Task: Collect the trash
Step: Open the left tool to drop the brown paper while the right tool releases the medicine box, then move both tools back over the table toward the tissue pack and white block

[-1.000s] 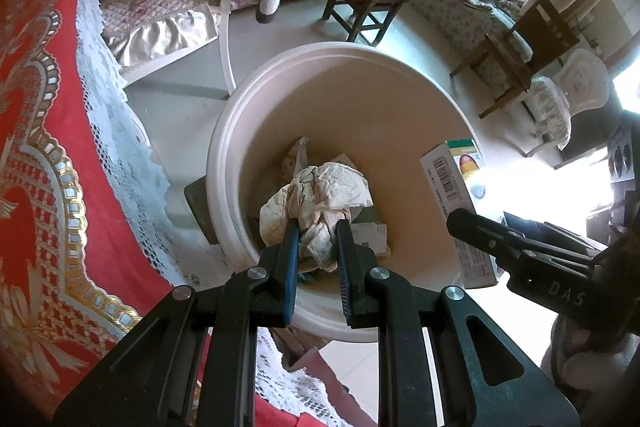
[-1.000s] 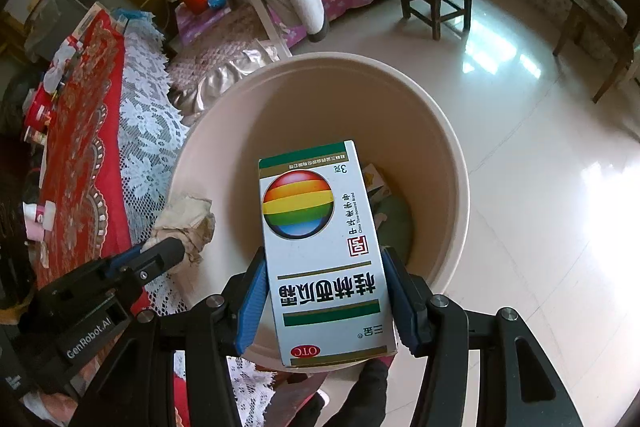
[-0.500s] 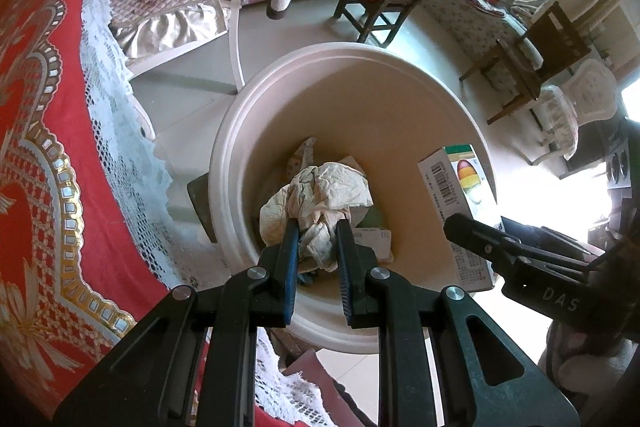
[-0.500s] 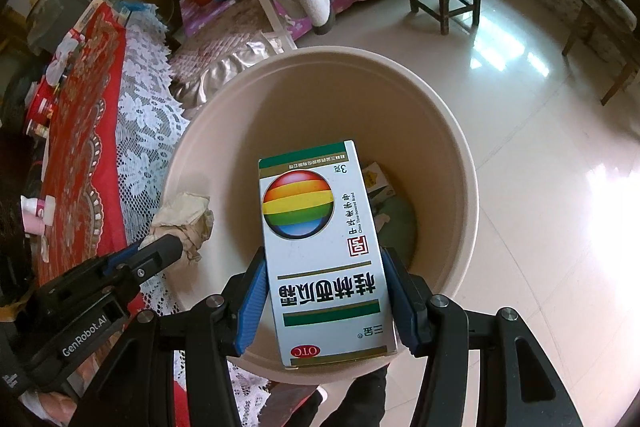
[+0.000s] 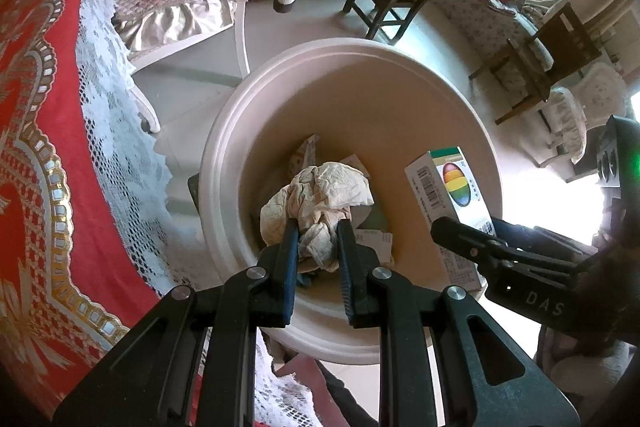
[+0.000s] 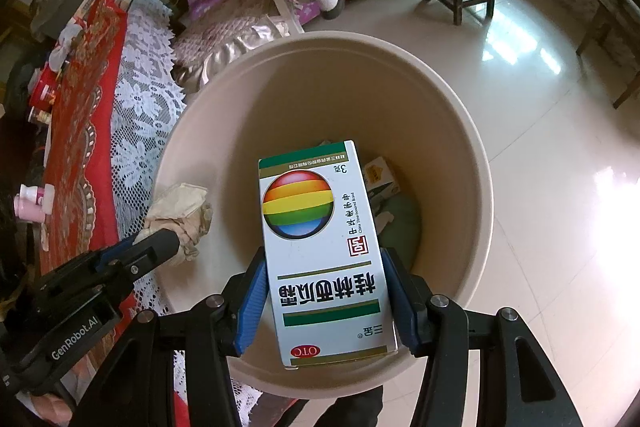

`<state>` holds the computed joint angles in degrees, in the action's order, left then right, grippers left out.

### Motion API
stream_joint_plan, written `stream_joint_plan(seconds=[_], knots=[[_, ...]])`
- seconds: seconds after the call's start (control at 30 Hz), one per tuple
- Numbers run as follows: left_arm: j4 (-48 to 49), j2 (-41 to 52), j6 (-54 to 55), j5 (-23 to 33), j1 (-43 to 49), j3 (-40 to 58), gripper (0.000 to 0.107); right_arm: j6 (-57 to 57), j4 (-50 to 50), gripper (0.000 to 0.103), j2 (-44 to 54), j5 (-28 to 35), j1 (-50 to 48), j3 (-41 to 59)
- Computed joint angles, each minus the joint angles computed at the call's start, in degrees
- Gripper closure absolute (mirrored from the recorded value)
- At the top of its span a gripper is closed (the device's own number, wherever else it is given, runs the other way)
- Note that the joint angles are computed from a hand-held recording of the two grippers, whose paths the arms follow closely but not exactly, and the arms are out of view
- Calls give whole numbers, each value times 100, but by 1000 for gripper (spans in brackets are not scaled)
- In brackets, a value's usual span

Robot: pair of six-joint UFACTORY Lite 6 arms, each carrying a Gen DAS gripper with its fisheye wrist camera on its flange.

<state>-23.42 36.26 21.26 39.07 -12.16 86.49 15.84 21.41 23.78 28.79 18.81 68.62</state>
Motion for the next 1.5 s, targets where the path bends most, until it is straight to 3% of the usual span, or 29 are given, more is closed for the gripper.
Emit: stream_joint_plan(seconds=[0.13,0.27,0.67,1.13,1.5], knots=[[-267,49,170,86,79,23,78,-177,177,50,203,70,-88,174],[-703,112,604,225,153,57,60,149,35,33,263,36,-81,162],[-990,21,1049,576,490,174,60,1248,-797,33,-12,186,57,300],[-778,-945,1117,-31,868,-529,60,2053,-1646,33,129,422,581,978],[-735,-1663,1322,-390,1434,-1150,60,3335,-3100,33,3,538,1361,1451]])
